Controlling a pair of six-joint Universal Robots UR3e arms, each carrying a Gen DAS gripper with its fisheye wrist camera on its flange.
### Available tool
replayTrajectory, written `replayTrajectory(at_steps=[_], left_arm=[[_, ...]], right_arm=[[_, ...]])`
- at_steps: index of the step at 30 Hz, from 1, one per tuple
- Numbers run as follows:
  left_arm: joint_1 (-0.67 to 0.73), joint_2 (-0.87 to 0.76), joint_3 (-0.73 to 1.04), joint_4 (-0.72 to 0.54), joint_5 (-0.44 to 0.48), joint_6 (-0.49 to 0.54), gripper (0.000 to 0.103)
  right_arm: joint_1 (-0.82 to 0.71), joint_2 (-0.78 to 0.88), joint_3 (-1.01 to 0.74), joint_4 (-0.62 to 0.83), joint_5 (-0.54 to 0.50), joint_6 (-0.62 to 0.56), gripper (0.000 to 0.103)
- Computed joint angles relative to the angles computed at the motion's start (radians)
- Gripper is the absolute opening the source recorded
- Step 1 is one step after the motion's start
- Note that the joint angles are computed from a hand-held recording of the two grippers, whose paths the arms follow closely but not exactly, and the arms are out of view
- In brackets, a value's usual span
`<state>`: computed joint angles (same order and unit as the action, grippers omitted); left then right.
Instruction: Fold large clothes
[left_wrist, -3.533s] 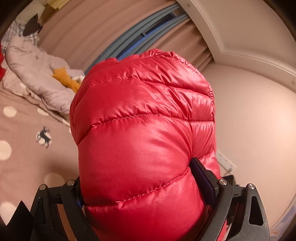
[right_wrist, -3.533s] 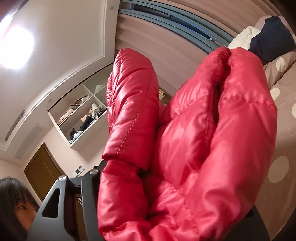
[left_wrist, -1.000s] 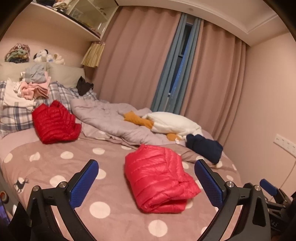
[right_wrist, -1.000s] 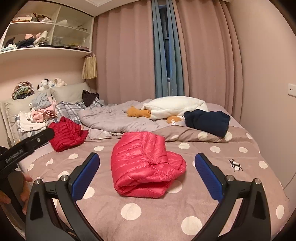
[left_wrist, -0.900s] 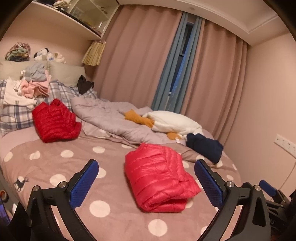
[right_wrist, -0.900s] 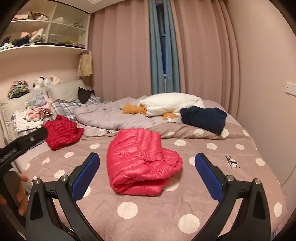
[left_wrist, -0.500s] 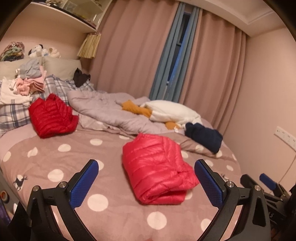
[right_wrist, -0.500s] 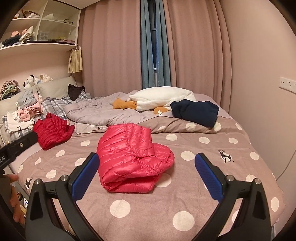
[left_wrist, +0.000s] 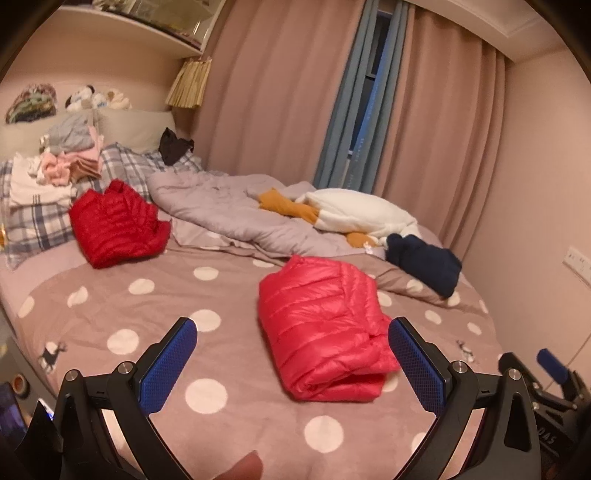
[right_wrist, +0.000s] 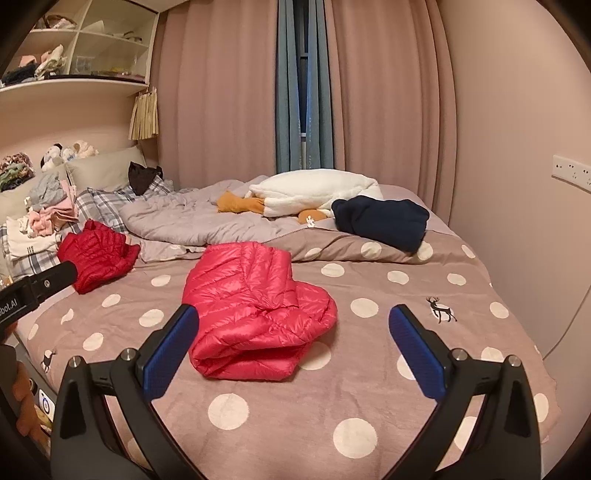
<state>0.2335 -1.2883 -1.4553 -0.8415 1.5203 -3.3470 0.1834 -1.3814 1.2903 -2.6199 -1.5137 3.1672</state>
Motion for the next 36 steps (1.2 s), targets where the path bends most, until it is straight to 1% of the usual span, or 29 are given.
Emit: replayTrajectory(at_steps=[2, 6, 9, 15, 26, 36], left_arm=[[-0.006, -0.005, 0.004, -0.003, -0.001, 0.009, 0.102], [0.005, 0.008, -0.003, -0.01, -0.047, 0.031, 0.102], [-0.014, 0.001, 0.0, -0.002, -0.027, 0.039, 0.102], [-0.002, 0.005, 0.002, -0.009, -0.062, 0.035, 0.102], [0.0, -0.007, 0.012, -0.016, -0.061, 0.023, 0.102], [0.0, -0.002, 0.002, -0.01, -0.065, 0.03, 0.102]], right_arm=[[0.002, -0.001, -0.001, 0.004, -0.008, -0.001, 0.103], [0.001, -0.006, 0.006, 0.0, -0.011, -0.006, 0.103], [0.002, -0.01, 0.011, -0.003, -0.014, -0.007, 0.103], [-0.002, -0.007, 0.007, 0.003, -0.015, -0.013, 0.103], [0.003, -0.008, 0.015, -0.003, -0.043, -0.015, 0.103], [-0.002, -0.004, 0.01, 0.001, -0.037, -0.017, 0.103]])
